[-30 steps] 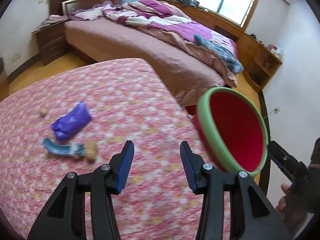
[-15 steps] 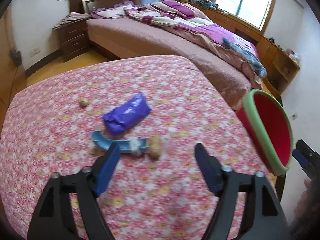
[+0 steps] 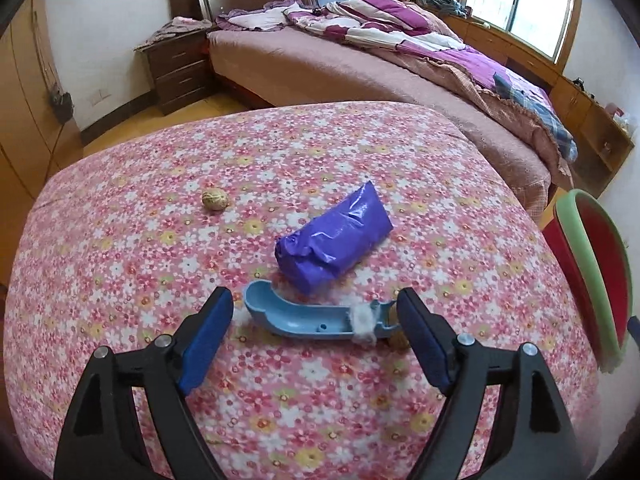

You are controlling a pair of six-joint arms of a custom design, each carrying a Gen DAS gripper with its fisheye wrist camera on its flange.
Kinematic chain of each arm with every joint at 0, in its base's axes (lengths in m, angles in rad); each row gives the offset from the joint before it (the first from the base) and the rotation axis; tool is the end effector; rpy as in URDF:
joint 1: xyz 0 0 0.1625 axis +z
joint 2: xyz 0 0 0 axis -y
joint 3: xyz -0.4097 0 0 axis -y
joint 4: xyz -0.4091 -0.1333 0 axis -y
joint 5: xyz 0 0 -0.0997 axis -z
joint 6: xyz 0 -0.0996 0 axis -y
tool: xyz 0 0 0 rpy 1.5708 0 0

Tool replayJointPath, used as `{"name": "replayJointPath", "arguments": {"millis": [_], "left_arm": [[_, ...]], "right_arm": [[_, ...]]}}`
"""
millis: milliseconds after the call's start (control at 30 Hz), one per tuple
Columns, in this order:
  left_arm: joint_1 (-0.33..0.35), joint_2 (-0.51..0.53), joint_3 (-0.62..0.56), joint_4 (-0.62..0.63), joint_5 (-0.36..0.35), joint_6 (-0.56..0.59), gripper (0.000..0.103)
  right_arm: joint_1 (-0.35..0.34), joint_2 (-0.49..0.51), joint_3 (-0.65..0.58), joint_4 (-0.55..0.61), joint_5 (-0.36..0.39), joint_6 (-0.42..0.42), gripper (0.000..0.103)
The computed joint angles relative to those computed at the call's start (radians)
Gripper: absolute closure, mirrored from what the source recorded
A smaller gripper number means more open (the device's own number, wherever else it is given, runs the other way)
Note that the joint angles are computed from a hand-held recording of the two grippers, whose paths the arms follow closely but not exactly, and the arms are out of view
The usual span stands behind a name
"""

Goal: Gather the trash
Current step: 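Grasp the light-blue plastic piece with the left tool, then grasp the blue plastic bag with the right tool while the left tool holds the blue piece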

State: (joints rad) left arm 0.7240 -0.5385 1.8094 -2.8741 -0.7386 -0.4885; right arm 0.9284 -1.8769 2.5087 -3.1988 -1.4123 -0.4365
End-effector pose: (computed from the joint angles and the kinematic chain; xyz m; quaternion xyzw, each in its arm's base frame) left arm -0.2932 -0.5355 -0.0820 0.1565 0.9011 -0.2619 0.3082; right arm -0.0864 -0.3642 0.3418 -0.0524 -0.8750 0.4444 0.1850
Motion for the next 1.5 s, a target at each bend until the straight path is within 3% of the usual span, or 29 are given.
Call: {"name": "replayJointPath", "arguments": {"millis": [133,233,433,500,700,933,1333,1500], "left_arm": [[0.005,-0.017,0.016,-0.026,-0.053,0.018,0.02],[-0.008,-0.015,0.031,-0.056,-0.048,0.049,0.02],[-0.006,0.004,0.001,0.012,-0.05,0.031,0.017],[-0.005,0.017,-0.015,0.037,-0.006,0.012,0.017],[0.01,0.0,0.012,-0.039,-0.03,-0.008,0.024],[0.021,-0.034,0.059,-0.154,-0.101,-0.044,0.025],[0.02,0.039,-0.076,0.043,0.031,-0.113,0.025],[0.01,0.048,-0.061,-0.001,0.047,-0.087,0.029]], "right_arm": [[0.006,0.009,-0.005,0.001,-0.003,-0.002,0.01],[0.008,0.01,-0.005,0.003,-0.001,0.0,0.01],[0.005,0.007,0.0,-0.001,0.005,-0.002,0.01],[0.0,0.001,0.004,-0.001,0.012,-0.006,0.01],[-0.009,-0.001,0.005,0.007,0.027,-0.006,0.01],[0.0,-0.005,0.006,0.013,0.028,-0.02,0.01],[0.005,-0.01,0.001,0.026,0.033,-0.025,0.01],[0.02,-0.031,0.005,0.04,0.022,-0.037,0.01]]}}
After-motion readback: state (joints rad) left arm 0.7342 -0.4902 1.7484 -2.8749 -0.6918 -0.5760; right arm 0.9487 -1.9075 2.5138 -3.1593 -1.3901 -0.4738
